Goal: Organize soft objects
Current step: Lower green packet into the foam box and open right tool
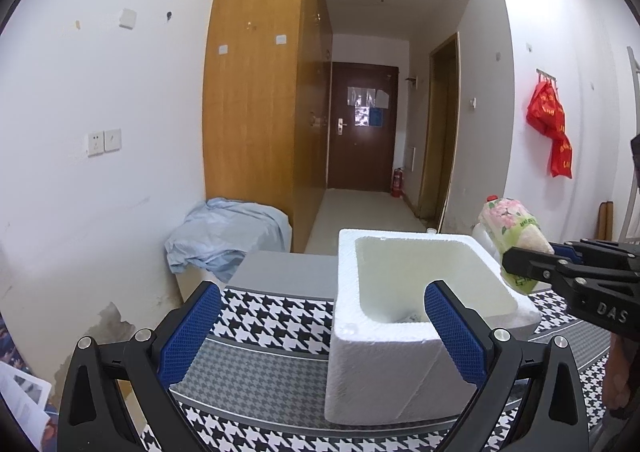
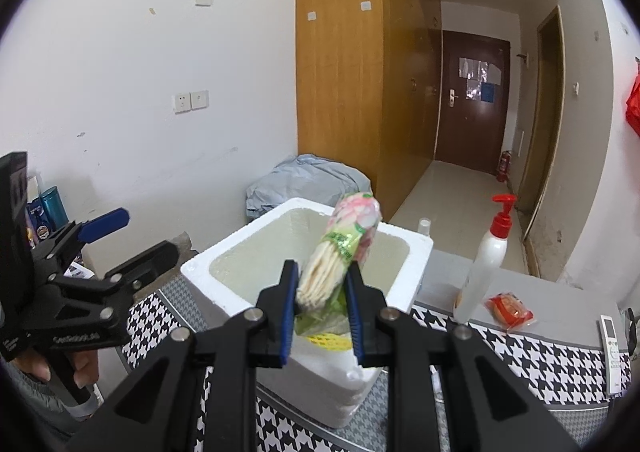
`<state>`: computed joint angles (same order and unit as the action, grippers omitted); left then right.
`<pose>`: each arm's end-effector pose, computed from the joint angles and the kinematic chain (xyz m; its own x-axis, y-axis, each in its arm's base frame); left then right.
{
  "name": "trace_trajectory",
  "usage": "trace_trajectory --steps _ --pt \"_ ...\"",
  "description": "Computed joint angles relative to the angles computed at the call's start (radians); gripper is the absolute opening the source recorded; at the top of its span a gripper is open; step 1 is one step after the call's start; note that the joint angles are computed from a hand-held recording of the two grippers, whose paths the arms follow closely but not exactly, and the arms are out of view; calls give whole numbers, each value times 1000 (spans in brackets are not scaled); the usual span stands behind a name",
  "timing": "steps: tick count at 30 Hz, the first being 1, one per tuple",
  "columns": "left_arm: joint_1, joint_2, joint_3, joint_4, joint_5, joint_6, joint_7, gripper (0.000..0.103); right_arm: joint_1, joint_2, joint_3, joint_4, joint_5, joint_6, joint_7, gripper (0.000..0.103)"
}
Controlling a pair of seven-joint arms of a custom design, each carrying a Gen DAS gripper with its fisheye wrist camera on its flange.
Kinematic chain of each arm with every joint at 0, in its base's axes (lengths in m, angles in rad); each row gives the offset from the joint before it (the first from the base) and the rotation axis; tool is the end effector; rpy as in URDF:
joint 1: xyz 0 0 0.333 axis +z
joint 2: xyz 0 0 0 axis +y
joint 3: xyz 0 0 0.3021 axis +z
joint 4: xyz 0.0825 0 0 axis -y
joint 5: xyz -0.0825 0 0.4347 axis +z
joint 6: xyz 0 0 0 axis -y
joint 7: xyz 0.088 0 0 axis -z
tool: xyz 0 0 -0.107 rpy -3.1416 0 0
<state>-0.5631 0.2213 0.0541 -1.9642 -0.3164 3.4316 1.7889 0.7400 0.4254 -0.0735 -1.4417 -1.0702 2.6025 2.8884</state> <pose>0.6062 -0.3003 0.4716 -0.3872 -0.9211 0.0398 -0.3183 0.0931 -0.9434 0.5904 0.5001 0.4957 0.1170 -0.9931 -0.0009 -0.4684 -0.0544 -0.8818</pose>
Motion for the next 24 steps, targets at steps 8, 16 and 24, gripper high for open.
trace_trajectory --steps 8,16,24 --pt "0 2 10 -7 -9 -2 -7 102 -6 31 -4 34 62 18 -60 27" --pt "42 -12 -26 -33 14 11 -32 102 -3 60 -18 62 119 28 -107 30" --pt "46 -19 -25 -41 13 1 -37 102 28 72 -60 71 100 36 -75 79"
